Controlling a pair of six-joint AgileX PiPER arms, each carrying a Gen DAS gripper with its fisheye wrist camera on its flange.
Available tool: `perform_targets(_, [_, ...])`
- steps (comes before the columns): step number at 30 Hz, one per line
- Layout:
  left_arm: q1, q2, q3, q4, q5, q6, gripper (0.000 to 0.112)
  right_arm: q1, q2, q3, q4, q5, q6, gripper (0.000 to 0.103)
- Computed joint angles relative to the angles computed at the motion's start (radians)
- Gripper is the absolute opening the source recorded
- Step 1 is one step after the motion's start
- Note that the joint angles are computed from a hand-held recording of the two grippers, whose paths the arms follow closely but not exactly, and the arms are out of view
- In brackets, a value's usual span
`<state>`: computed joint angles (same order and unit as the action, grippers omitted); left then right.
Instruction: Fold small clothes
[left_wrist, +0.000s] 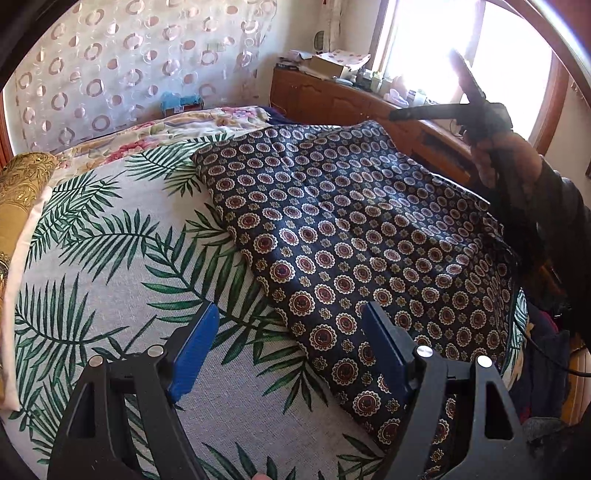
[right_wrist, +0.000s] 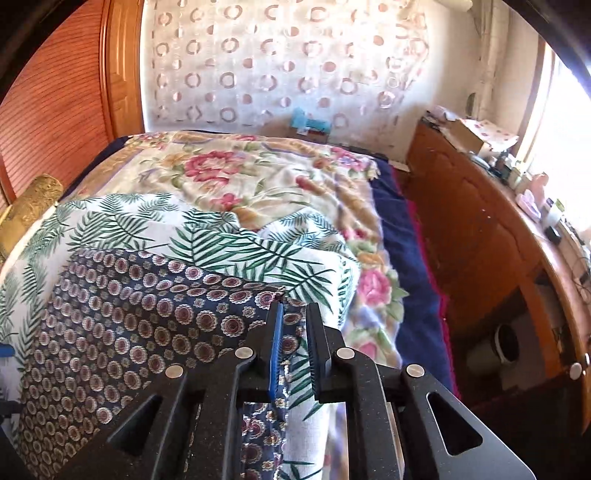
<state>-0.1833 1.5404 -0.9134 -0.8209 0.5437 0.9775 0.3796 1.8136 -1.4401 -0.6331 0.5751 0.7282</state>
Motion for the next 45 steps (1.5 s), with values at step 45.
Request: perform_targets(45, [-0.14,-0.285,0.19,0.213,-0.098,-0.266,0.103,0.61,-0.619,0.834,-0.46,0.209,0.949,0.047])
